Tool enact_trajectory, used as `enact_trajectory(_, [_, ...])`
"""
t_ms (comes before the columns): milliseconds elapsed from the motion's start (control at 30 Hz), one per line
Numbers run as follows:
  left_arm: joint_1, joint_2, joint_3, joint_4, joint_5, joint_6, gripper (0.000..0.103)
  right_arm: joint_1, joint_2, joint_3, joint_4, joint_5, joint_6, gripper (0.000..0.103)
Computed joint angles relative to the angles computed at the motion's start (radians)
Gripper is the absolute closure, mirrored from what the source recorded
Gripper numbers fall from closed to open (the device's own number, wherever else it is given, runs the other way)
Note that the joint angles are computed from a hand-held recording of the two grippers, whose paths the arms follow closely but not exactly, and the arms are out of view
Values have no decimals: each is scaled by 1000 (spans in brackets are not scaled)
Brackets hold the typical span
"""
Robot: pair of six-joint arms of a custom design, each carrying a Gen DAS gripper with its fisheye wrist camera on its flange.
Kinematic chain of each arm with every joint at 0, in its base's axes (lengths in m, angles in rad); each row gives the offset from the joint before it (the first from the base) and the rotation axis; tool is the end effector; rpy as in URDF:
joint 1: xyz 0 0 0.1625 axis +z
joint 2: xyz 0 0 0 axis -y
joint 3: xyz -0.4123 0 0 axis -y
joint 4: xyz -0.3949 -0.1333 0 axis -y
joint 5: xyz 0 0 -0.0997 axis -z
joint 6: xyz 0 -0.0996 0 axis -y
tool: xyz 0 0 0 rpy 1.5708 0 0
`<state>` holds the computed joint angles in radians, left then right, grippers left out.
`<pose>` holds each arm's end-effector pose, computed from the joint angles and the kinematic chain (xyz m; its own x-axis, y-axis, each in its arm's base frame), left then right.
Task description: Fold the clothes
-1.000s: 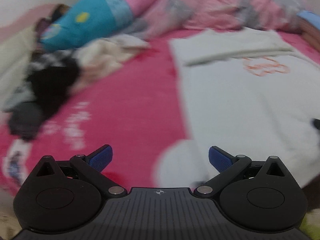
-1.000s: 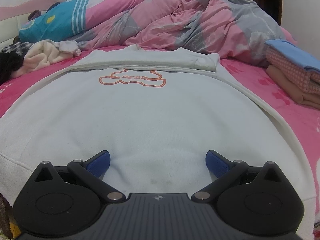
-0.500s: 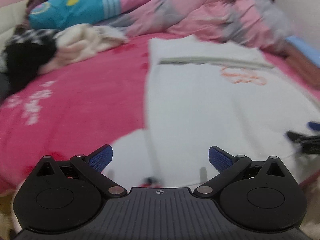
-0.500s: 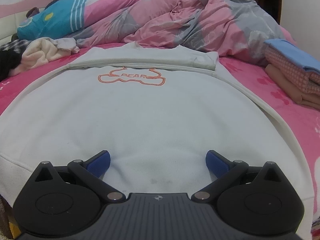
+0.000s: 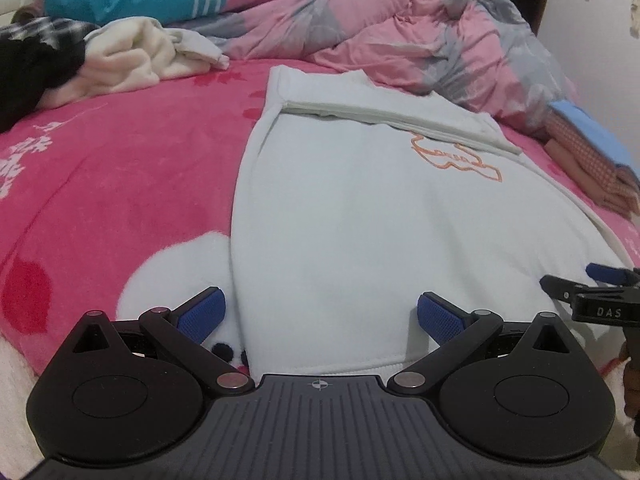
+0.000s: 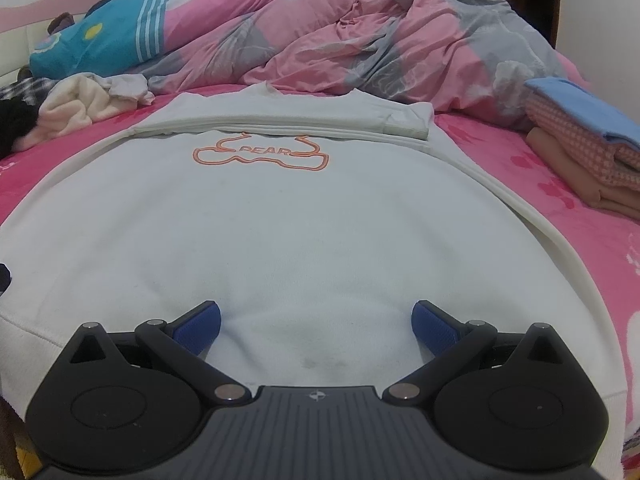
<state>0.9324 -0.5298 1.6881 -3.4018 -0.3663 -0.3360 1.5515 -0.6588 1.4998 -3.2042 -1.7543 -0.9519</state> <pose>-0.1843 -0.6282 0.0433 -0.7525 -0.4467 -0.4840 0.2309 0.5093 -0.8290 0.1010 -0.7311 0.1228 -0.5799 -0.4854 0.6543 -0.7908 0.5285 -0.3087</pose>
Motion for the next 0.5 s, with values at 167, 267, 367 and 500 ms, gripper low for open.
enact_trajectory(167, [1,-1,-11,57,13,-21,0,-1,1,4,-10,0,0,0])
enact_trajectory(267, [1,-7,-9,92,17,-40,0,-1,1,6,-14,1,0,0])
enact_trajectory(367, [0,-11,-11,138,25,-66,0,-2,1,4,-14,3,-1,0])
enact_trajectory(500, [-2,-11,-19,200,43,-96,0,-3,2,2,-14,5,-2,0])
